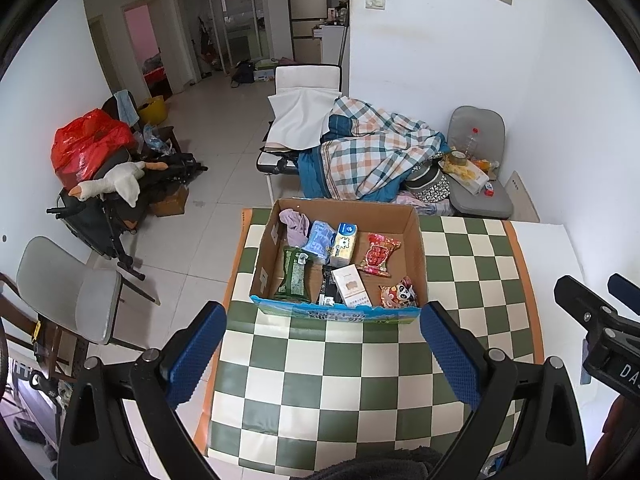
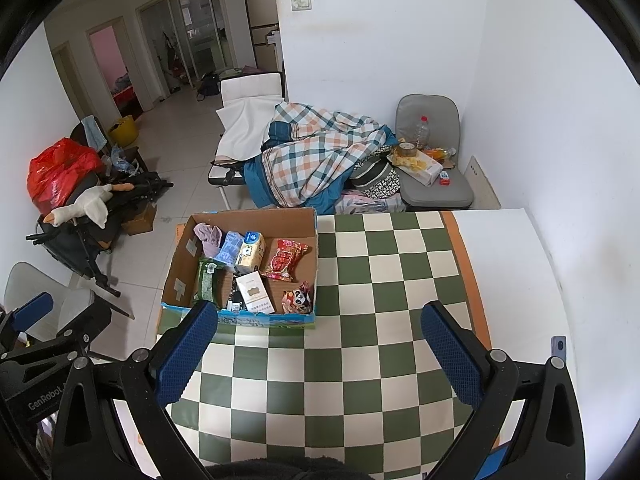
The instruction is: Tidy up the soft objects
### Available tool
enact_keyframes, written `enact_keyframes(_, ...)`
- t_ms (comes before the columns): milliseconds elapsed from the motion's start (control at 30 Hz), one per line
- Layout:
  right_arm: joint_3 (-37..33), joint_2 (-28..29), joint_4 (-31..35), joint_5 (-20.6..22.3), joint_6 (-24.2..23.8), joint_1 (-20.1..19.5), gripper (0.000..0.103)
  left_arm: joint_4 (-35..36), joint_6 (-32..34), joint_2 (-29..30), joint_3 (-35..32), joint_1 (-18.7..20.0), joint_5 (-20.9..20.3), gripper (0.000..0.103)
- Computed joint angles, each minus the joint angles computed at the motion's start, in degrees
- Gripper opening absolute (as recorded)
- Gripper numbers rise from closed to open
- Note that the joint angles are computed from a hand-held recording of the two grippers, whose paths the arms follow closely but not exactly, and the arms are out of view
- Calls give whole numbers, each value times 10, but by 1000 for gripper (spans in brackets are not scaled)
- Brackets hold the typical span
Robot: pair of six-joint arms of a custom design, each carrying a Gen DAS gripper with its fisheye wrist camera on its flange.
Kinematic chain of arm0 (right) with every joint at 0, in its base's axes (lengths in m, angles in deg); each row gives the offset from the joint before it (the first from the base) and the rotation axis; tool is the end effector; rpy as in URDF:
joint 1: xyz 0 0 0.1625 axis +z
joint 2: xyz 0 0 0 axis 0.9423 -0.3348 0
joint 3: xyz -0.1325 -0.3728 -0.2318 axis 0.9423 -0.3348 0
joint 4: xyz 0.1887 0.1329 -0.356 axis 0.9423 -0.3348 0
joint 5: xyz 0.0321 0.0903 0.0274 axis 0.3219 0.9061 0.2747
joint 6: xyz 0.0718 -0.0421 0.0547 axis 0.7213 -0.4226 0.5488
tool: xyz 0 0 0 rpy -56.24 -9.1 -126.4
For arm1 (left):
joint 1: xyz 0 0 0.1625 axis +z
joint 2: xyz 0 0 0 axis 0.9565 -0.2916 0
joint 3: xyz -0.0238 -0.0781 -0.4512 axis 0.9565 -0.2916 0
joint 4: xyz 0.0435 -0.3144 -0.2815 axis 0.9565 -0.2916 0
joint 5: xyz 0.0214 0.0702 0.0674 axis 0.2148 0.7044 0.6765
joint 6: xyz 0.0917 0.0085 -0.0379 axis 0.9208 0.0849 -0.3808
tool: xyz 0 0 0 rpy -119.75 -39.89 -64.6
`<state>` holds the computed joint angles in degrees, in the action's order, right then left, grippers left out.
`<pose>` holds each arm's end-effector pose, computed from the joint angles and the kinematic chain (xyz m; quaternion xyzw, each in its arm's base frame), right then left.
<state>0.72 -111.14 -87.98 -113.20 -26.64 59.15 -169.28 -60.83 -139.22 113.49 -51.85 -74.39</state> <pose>0.4039 -0.4118 0.5143 0.0378 -0.8737 0.3029 0.3788 -0.5515 -0.4347 0.3223 0.1490 0.8840 -0.2586 0.3597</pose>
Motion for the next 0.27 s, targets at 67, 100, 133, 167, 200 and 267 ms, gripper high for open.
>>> enact_keyframes(67,-1,0,0,1,0,0,103,2,-5,1,-1,0,1,102)
enact_keyframes(100,0,0,1,-1,1,0,103,2,-8,0,0,0,1,102)
enact_keyframes(133,-2,0,0,-1,-1,-1,103,0,-10,-2,2,0,3,102)
enact_keyframes(167,-1,0,1,0,2,0,103,-1,-11,-3,4,0,4,102)
enact_keyframes(200,-2,0,2,1,1,-1,103,-3,-13,-5,5,0,3,102)
enact_keyframes(267,0,1,2,0,3,1,103,-7,-12,-7,7,1,1,102)
